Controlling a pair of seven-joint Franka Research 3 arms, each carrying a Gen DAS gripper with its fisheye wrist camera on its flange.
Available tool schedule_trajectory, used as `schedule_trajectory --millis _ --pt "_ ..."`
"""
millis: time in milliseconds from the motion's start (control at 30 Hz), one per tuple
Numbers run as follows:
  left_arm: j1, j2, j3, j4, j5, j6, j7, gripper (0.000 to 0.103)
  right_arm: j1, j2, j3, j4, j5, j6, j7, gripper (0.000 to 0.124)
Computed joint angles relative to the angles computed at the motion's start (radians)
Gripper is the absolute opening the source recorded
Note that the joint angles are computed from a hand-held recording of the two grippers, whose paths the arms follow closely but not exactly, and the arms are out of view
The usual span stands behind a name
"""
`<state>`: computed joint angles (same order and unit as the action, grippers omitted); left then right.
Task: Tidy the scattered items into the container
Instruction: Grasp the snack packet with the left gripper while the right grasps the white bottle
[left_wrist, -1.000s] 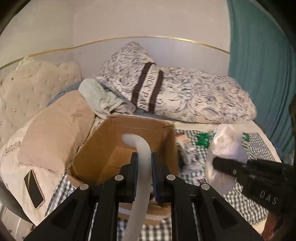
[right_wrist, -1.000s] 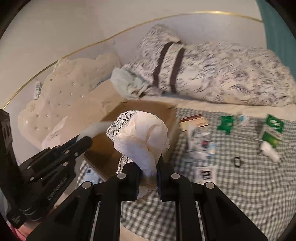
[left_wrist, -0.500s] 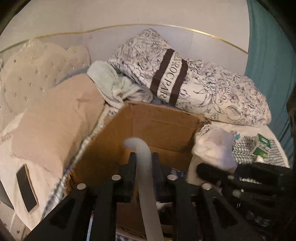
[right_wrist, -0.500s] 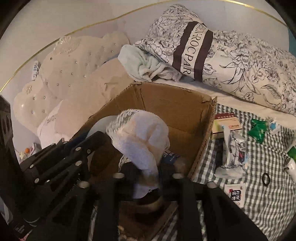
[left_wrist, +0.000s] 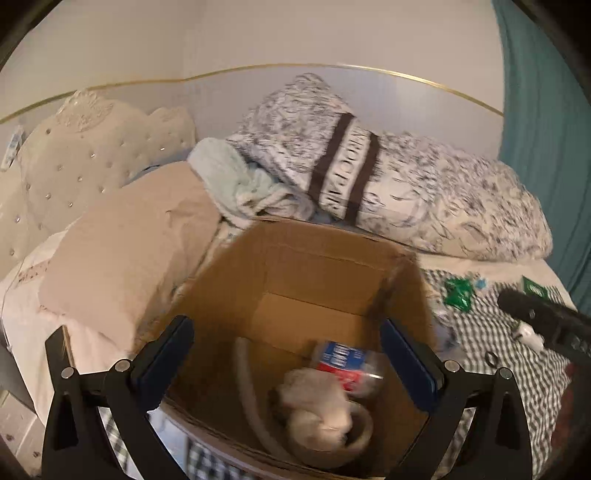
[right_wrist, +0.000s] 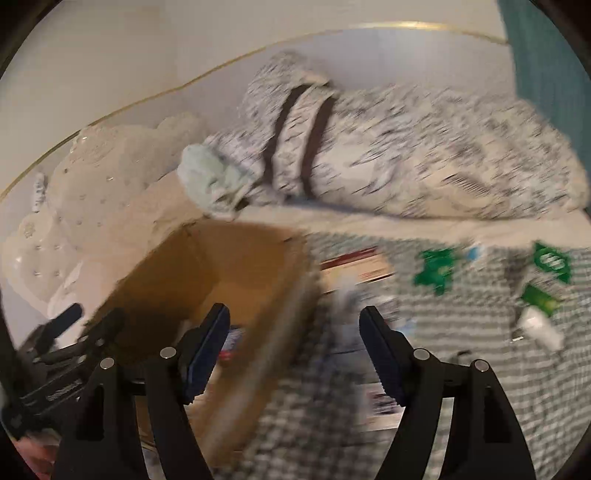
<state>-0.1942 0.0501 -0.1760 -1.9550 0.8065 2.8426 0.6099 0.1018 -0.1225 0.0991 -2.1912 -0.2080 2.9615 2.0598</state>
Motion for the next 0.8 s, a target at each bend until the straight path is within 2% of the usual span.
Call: schedule_trajectory --millis 133,233,300,400,500,667,800 --pt "-0.047 0.027 -0.035 0.039 -0.01 -0.043 0.034 0.103 -0.105 -0.037 0.018 -0.014 -0.208 -0.056 0.126 0.076" --pt "-0.088 0.058 -0.053 0.074 -0.043 -0.061 0.067 0.103 -0.176 -0.077 0.014 -0.05 -0.34 -0.04 0.183 0.076" --pt "-0.12 0.079 -0.061 0.098 -0.055 -0.078 0.072 0.103 -0.252 -0.101 0.041 -0.062 -0.462 -0.064 0.26 0.076" --pt "-0.166 0.121 -0.076 0.14 -0.099 -0.096 0.109 0.103 -0.29 -0.121 0.015 -0.086 -0.526 -0.087 0.266 0.077" --pt "-0.215 0.167 -0.076 0.183 -0.108 -0.111 0.106 0.103 -0.302 -0.115 -0.022 -0.099 -0.508 -0.117 0.23 0.077" --pt "-0.292 0.254 -0.056 0.261 -0.113 -0.172 0.082 0.103 -0.343 -0.101 -0.062 -0.128 -0.516 -0.109 0.211 0.077" --pt "-0.327 0.322 -0.042 0.303 -0.137 -0.219 0.054 0.103 -0.333 -0.06 -0.122 -0.142 -0.391 -0.058 0.125 0.077"
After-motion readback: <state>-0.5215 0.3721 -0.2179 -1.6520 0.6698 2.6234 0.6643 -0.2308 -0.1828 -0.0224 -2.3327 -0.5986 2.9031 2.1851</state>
